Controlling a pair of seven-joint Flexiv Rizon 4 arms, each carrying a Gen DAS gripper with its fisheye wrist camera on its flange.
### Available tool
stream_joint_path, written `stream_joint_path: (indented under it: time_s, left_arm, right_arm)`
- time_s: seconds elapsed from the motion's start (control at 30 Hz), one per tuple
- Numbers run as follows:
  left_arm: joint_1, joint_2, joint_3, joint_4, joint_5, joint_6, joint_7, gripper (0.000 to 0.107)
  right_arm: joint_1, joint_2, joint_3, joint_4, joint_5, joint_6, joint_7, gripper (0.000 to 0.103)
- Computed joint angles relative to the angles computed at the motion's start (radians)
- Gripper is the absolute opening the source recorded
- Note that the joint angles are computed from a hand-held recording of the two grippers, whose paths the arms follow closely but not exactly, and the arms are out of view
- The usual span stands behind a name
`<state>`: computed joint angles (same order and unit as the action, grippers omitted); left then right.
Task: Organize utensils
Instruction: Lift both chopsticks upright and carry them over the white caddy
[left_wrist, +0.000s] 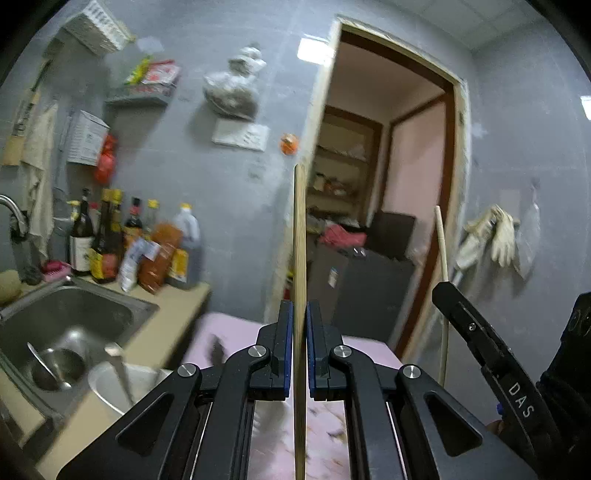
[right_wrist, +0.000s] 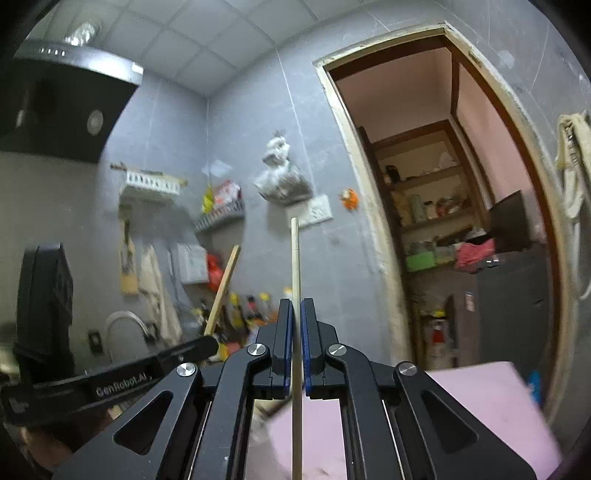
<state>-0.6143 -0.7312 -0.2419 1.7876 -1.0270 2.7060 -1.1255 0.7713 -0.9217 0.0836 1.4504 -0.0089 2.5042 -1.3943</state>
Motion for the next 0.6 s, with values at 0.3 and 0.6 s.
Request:
stream_joint_path:
  time_s: [0.3, 0.6]
  left_arm:
    - [0.137, 0.118, 0.064, 0.245, 0.136, 0.065, -0.319, 0.004]
    - [0.172, 0.072, 0.08, 0.263, 0.075, 0.156, -0.472, 0.004]
  right_arm:
    - [0.04, -0.145, 0.011, -0.286, -0.043, -0.069, 0.128, 0.002]
    - [0.068, -0.25, -0.028, -0.433, -0.037, -0.135, 0.173, 0.002]
